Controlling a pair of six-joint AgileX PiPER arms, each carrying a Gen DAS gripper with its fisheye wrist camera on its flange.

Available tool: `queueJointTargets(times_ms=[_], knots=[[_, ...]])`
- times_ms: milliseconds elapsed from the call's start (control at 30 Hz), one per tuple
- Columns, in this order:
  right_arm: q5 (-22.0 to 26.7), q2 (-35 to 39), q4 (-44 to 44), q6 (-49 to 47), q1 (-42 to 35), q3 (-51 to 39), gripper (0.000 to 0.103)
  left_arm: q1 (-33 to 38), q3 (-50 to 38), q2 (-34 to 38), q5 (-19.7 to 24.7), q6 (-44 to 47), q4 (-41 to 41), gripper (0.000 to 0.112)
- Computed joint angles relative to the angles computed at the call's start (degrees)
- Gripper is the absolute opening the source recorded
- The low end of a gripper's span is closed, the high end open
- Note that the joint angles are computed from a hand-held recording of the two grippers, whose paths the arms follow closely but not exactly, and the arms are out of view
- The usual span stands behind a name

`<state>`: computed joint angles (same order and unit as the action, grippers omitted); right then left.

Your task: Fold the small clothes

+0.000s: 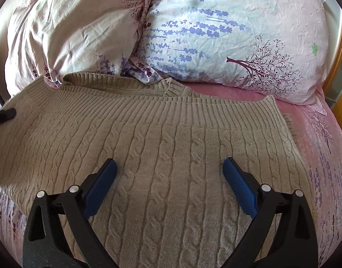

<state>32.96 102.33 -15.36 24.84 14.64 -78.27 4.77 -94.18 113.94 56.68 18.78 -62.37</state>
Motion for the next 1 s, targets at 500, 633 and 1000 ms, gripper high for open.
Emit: queueJointTargets(times_ms=[500,633,1000], knots=[[-3.83,-11.23,28.59,-29.10,-13.23,10.92,0.096,-15.29,-2.89,-0.24,-4.30,-2.66,-12.87,0.018],[-2.63,-14.17,37.45,-37.80,-20.26,13.75,0.096,-21.82,-11.58,6.12,-5.78,-5.47,-13.30,0.012],[17.88,-11.22,73.47,-64.67,-39.65,11.43,0.081,-27.03,-21.09,14.87,0.11,-10.69,-8.45,0.000]])
